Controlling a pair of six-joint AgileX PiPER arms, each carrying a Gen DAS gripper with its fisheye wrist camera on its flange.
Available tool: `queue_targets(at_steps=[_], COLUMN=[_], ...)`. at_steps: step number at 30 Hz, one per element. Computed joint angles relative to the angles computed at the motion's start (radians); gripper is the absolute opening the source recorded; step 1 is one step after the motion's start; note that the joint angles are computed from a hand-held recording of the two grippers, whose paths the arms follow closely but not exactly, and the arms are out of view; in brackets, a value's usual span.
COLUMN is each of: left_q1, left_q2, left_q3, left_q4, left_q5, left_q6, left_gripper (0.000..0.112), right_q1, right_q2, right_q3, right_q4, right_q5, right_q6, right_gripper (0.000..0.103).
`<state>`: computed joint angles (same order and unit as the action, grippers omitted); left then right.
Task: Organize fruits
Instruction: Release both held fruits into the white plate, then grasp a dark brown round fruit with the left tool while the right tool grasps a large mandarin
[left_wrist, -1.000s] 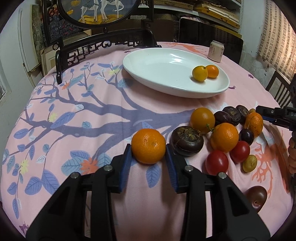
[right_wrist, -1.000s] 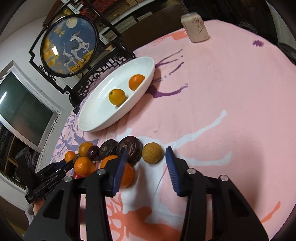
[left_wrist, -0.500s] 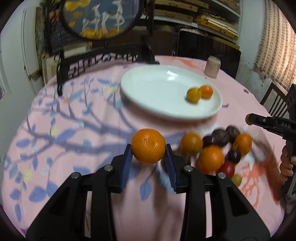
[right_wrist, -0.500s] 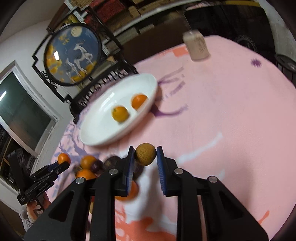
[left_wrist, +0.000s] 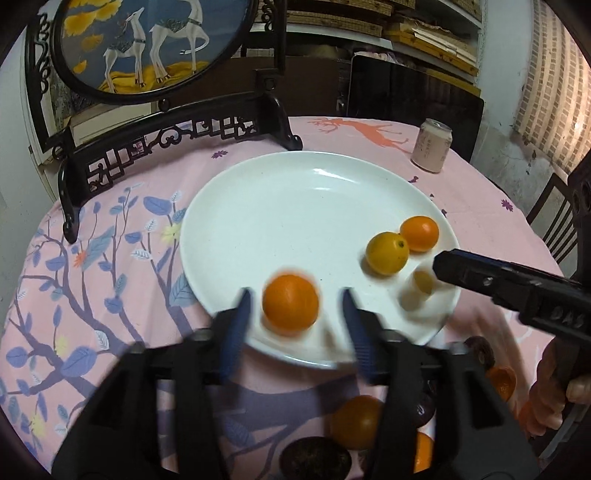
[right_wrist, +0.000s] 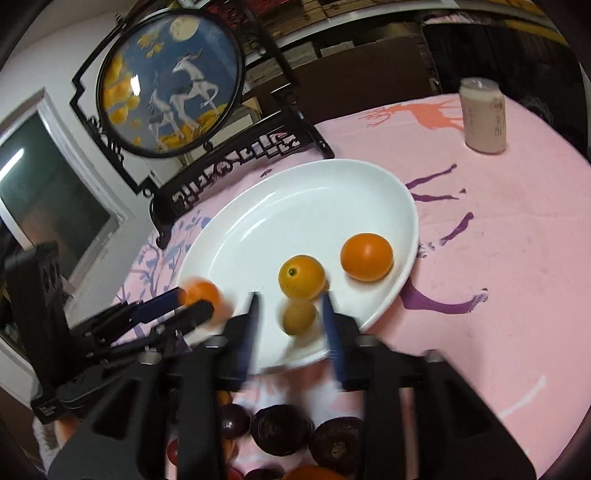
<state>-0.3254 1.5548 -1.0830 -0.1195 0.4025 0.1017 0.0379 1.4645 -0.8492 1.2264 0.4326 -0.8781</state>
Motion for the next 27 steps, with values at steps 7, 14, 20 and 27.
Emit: queue_targets(at_steps=[7,14,20,27], left_q1=[0.058,0.113,0.106,0.089], left_q2=[-0.089,-0.241,-0.387,-0.391], left_q3=[0.090,0.268,0.398,0.410], left_q4=[-0.126,-0.179,-0.072,-0.080], left_q5=[-0.033,-0.022,-0.053,-0.043], left_q6=[0.109,0.153,0.067,0.099], left_gripper=[0.079,0.089,0.094,0.094], right_q1=[-0.111,-0.155,-0.235,-0.314], right_q2=[-0.086,-0.283,-0.391,-0.358], right_q3=[0.091,0.294,0.381,0.383], right_q4=[0.135,0.078,0.100,0.111], right_q5=[0.071,0.121,0.178,0.248], right_q6=[-0.113,-0.124,-0.141,-0.142], right_gripper=[0.052,0.056,0.070,0.070])
